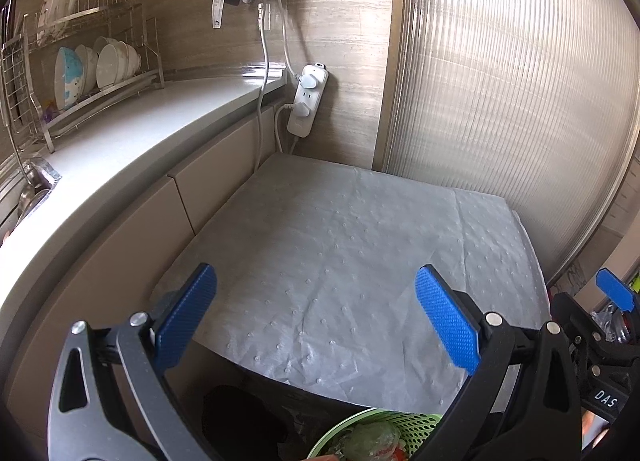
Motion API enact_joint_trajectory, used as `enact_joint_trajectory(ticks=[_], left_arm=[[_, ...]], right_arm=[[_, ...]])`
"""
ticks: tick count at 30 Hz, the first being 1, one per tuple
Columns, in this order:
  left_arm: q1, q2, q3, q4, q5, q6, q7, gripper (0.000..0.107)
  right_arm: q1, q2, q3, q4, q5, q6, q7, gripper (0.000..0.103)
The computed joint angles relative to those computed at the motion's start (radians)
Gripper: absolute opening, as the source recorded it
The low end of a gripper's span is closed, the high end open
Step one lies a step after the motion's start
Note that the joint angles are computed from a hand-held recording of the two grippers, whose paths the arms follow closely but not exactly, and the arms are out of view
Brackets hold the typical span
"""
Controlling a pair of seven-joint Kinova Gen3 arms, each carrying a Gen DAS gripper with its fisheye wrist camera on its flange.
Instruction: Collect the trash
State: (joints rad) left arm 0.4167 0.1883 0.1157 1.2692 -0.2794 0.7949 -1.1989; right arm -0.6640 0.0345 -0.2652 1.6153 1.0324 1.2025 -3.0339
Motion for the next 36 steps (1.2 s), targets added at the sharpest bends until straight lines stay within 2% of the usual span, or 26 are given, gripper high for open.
enact_joint_trajectory(ticks=[13, 23, 27, 31, 36], left_arm=[[0.000, 0.007, 0.001, -0.003, 0.003, 0.003, -0.011, 0.095], [-0.036, 0.011, 0.011, -0.008, 0.089, -0.002, -0.094, 0.095], [0.001, 0.008, -0.013, 0.008, 0.026, -0.023, -0.048, 0.095], [-0.019, 0.021, 0.002, -0.017, 0.058, 0.009, -0.070, 0.095], [-0.014, 0.017, -0.001, -0.011, 0.046, 0.005, -0.069, 0.095]], right_arm=[[-0.013, 0.020, 0.010, -0.022, -0.006, 0.027, 0.022, 0.101], [-0.019, 0.028, 0.017, -0.034, -0.011, 0.037, 0.039, 0.101], [-0.020, 0.032, 0.020, -0.038, -0.016, 0.039, 0.046, 0.101], [-0.021, 0.031, 0.021, -0.039, -0.017, 0.040, 0.055, 0.101], [-0.021, 0.028, 0.020, -0.033, -0.016, 0.037, 0.050, 0.101]])
